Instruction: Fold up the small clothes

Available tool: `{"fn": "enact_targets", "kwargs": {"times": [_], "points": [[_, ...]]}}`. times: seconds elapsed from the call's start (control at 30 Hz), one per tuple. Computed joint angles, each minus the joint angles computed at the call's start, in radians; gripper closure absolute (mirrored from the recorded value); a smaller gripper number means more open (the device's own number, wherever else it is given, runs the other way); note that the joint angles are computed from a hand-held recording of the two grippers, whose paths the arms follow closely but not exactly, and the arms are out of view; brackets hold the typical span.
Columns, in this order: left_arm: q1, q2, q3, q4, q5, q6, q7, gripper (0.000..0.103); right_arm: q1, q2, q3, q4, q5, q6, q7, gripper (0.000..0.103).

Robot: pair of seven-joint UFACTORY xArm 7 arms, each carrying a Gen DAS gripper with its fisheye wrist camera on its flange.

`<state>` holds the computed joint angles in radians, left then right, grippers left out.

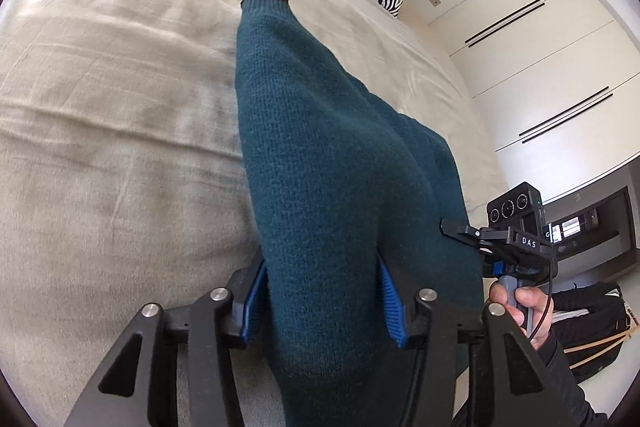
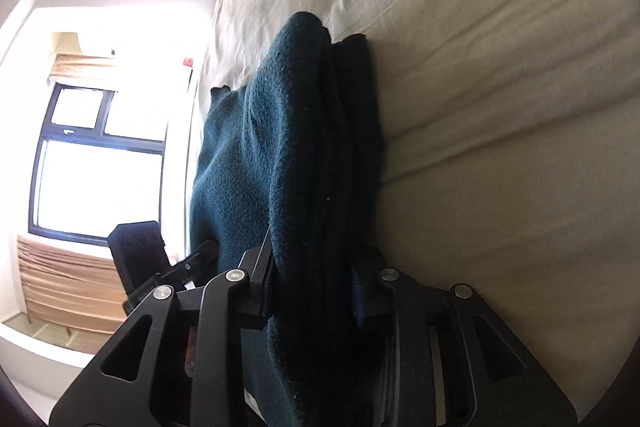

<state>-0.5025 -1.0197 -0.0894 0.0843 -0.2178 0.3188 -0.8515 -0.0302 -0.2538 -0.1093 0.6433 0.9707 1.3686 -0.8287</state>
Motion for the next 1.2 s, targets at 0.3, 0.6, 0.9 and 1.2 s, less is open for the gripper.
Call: {"fn": "enact_targets", "kwargs": {"times": [0.3, 0.6, 0.9, 1.2], "points": [[0.164, -0.131, -0.383, 0.224, 0.266, 0.48, -0.206, 0.018, -0.038, -0.356, 0.006, -0.115, -0.141, -0.186, 0.035, 0.052], [0.296, -0.1, -0.711, 0.579, 0.518, 0.984, -0.396, 0.0, -0.107, -0.952, -0.014, -0.286, -0.41, -0.245, 0.12, 0.031], [0.265, -0.082, -0.672, 0.681, 0.455, 1.127, -0.469, 0.0, -0.095, -1.185, 0.01, -0.277, -0.487, -0.2, 0.41, 0.022], [0.228, 0.031, -0.691, 0.68, 0.411, 1.128, -0.527, 0.0, 0.064, -1.373, 0.047, -0.31, -0.61, -0.187, 0.431, 0.016]]}}
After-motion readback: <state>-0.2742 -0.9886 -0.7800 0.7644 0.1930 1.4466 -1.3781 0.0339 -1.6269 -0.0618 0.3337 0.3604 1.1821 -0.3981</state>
